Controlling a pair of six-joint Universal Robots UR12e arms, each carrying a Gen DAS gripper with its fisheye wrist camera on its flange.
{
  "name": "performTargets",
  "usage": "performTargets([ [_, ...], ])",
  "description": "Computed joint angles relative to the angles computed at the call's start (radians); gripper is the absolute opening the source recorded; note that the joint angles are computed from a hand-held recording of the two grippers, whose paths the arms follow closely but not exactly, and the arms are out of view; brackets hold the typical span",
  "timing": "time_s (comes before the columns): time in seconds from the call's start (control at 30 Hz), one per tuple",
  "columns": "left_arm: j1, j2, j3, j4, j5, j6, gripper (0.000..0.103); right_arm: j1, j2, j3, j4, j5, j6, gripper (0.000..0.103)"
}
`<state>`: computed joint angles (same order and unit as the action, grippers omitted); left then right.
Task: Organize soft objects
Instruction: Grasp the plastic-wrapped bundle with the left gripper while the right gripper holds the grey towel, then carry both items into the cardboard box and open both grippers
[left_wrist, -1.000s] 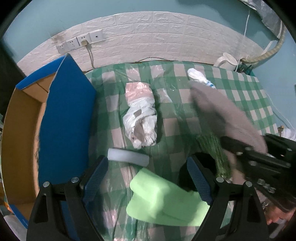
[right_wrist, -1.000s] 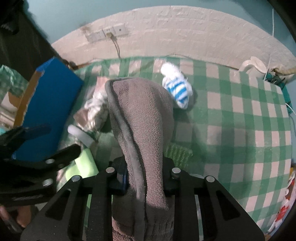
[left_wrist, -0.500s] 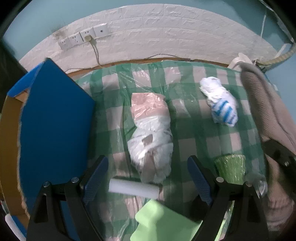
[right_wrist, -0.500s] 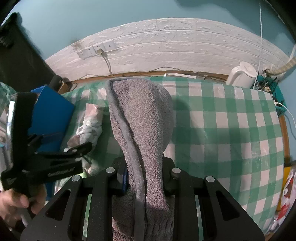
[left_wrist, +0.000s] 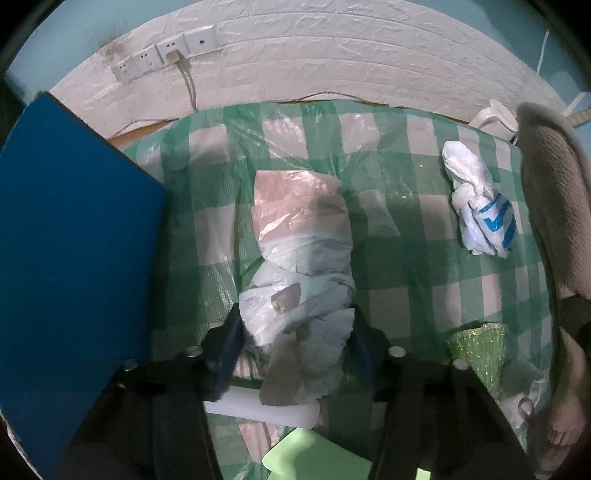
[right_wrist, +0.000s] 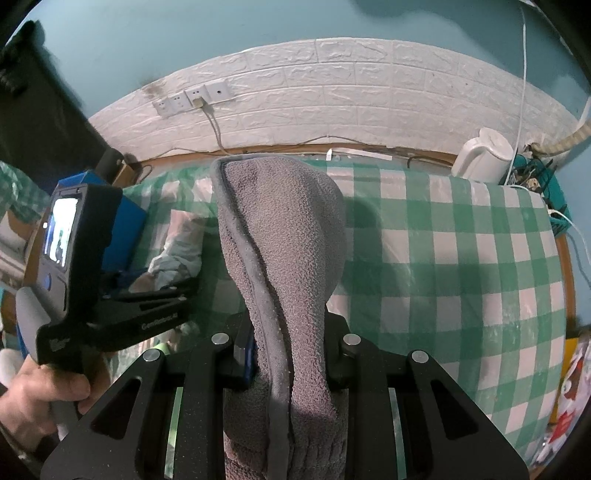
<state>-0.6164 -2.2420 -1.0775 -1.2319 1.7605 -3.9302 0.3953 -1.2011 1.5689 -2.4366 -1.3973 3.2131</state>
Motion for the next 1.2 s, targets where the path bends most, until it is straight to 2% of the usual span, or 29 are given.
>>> performTargets([
  [0.4,-0.019,0.063,-0.088,0.122,0.058,0.027,0.049,0.011,-0.006,-0.006,0.008,-0.013,-0.011,0.023],
  [0.87,-0.043,0.128,-0.152,0.168,0.11,0.053,0.049,0.025,-0.03,-0.001,0.003,-0.022,-0.011,0.023],
  [0.97,-0.062,0.145,-0.163,0.165,0.132,0.042,0.049,0.029,-0.036,-0.001,0.0,-0.018,-0.014,0.023],
  [1.2,-0.07,0.202,-0.224,0.182,0.166,0.029,0.049,0.044,-0.044,-0.007,-0.007,-0.008,-0.023,0.023],
])
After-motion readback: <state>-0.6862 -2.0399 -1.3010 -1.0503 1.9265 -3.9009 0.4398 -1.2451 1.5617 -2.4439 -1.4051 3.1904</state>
